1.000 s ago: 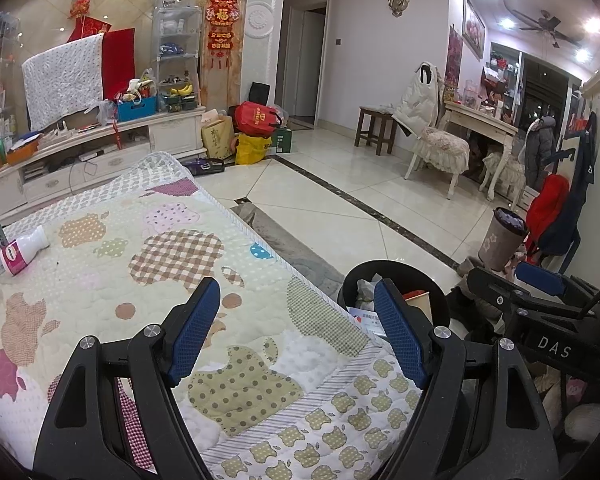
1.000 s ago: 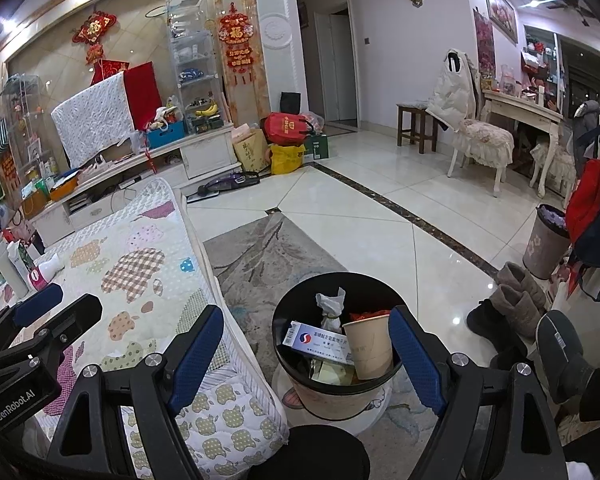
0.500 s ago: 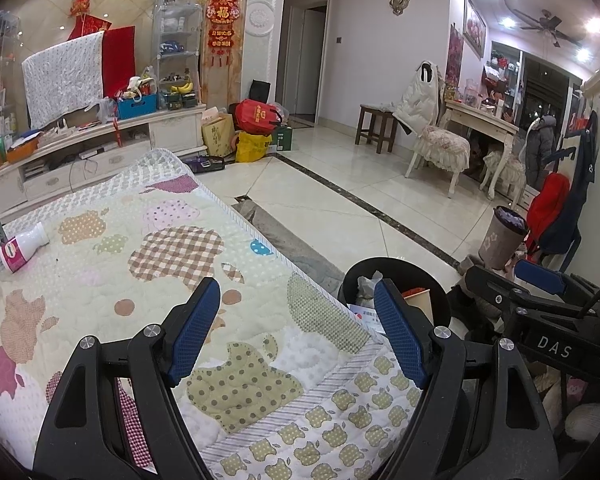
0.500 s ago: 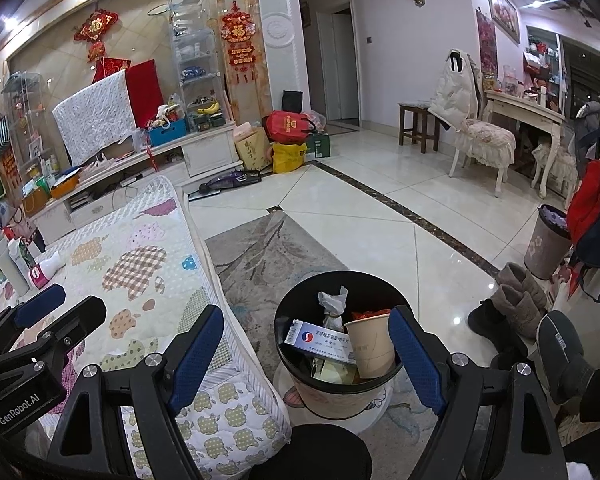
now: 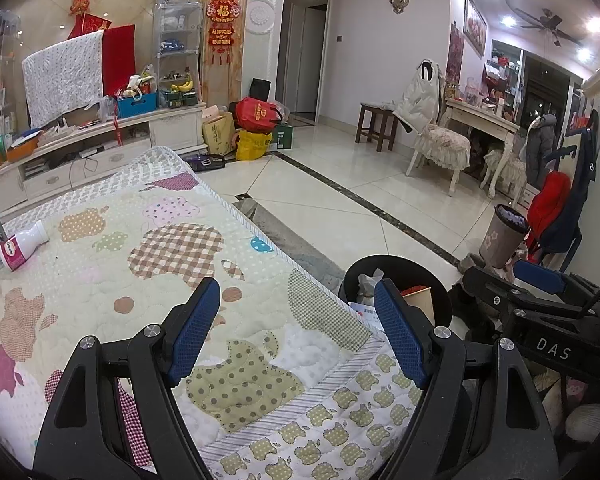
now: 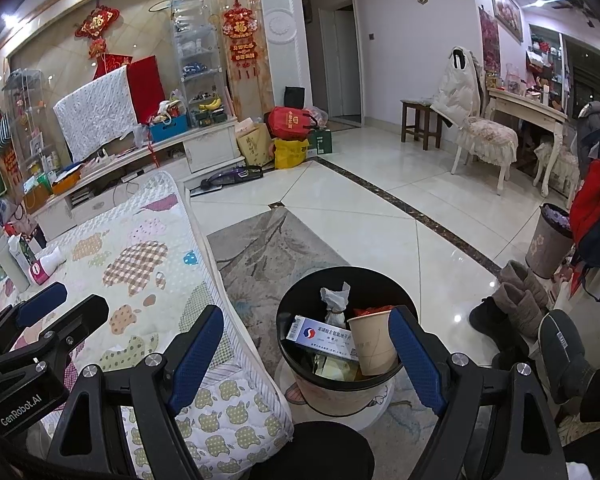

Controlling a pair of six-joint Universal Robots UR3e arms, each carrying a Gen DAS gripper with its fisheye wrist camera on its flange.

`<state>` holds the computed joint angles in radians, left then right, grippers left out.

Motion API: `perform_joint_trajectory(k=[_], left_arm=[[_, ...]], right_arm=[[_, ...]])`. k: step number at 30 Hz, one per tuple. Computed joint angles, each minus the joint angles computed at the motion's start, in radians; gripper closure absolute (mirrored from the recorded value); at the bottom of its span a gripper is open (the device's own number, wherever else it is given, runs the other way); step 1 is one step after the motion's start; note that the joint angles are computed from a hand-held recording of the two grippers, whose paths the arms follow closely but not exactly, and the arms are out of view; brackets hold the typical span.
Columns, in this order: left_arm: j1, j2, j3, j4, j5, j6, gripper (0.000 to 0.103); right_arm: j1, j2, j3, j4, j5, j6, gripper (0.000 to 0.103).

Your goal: Collect trash

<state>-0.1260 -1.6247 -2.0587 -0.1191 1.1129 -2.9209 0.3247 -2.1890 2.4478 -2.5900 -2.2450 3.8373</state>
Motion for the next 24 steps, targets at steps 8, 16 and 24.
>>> perform_joint_trajectory(k=[8, 16, 24], left_arm=[[-0.003, -0.001, 0.007, -0.006, 0.003, -0.003, 0.024], [-0.003, 0.000, -0.004, 0.013, 0.006, 0.000, 0.024], [-0.003, -0.015, -0.020, 0.053, 0.011, 0.006, 0.024]], right_arm=[[-0.002, 0.007, 0.001, -0.006, 0.005, -0.001, 0.020], [-0.003, 0.008, 0.000, -0.006, 0.005, -0.002, 0.020], [0.014, 0.025, 0.010, -0.021, 0.000, 0.010, 0.020]])
